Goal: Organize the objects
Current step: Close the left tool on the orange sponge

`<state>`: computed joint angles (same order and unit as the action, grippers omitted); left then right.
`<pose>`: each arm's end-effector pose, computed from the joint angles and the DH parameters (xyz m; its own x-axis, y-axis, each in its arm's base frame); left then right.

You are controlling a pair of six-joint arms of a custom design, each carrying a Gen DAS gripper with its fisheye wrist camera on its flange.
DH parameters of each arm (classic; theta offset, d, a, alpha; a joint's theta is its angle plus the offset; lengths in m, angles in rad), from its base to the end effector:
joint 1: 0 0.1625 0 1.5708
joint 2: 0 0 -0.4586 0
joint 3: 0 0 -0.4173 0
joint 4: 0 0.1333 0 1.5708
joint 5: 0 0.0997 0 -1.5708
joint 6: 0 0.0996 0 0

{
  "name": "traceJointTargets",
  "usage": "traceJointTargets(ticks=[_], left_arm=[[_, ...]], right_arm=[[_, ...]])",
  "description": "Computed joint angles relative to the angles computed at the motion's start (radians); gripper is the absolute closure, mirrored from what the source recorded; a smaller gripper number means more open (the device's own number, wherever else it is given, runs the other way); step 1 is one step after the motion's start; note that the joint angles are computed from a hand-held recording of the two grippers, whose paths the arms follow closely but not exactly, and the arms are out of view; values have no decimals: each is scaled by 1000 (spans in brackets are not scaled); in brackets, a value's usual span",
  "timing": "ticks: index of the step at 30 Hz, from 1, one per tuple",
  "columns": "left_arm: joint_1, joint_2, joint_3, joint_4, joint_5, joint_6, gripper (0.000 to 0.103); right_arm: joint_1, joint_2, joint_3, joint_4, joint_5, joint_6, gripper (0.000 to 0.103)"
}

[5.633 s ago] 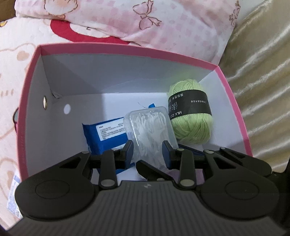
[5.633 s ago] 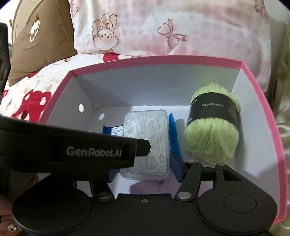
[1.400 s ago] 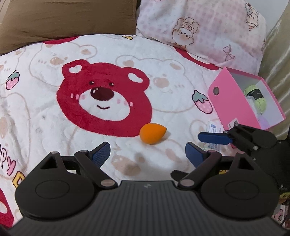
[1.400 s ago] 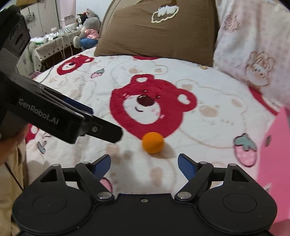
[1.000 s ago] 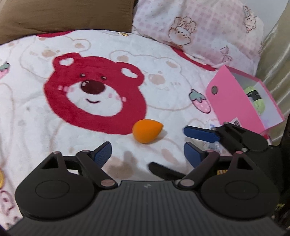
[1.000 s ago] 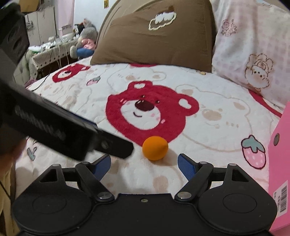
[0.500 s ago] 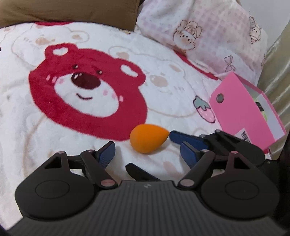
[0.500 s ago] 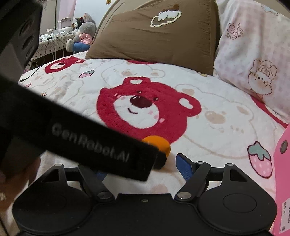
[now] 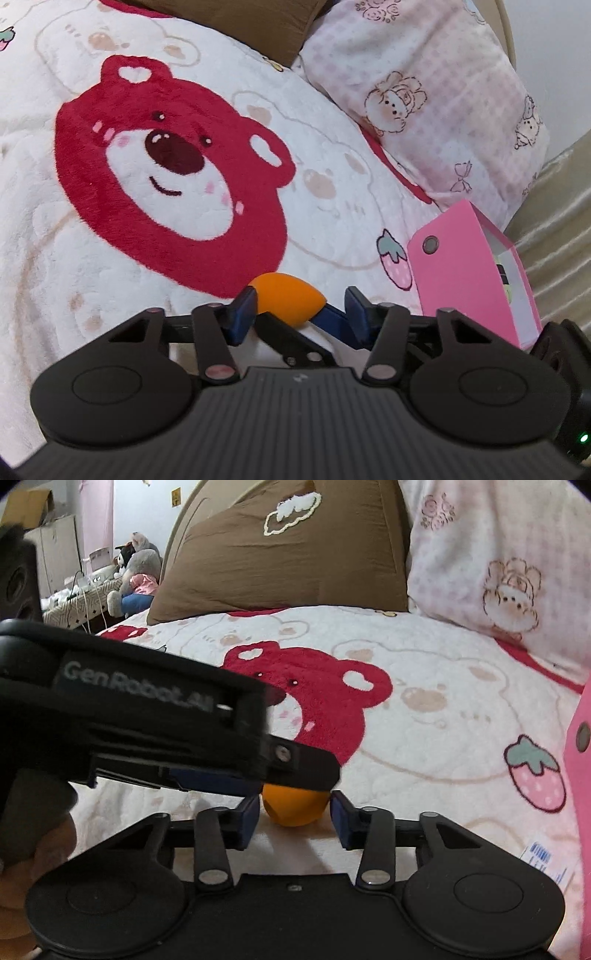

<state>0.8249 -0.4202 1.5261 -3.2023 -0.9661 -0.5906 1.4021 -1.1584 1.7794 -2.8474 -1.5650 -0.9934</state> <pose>-0.3580 -0.6674 -0.0443 -0.9896 -0.0641 -0.1291 0.0433 0.7219 -0.6906 0.0207 -0.6760 0.3217 -0.6499 -0.5650 0.5083 -0.7538 0.5643 -0.3366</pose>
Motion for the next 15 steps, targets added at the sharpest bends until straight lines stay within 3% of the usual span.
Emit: traceJointTargets(ticks=[4,9,11,15], left_arm=[[4,-2,-4,38,8,-8,56],[2,0,-11,74,29,4,56],[0,1,-9,59,31,18,64],[2,2,-10,52,26,34,65]], right_arm=[[-1,-5,3,4,4,29,63],[6,5,13,-37,-22,-9,63],[7,5,21,-54,-23,-22,63],[10,8,22,-67,-28,-31,63]])
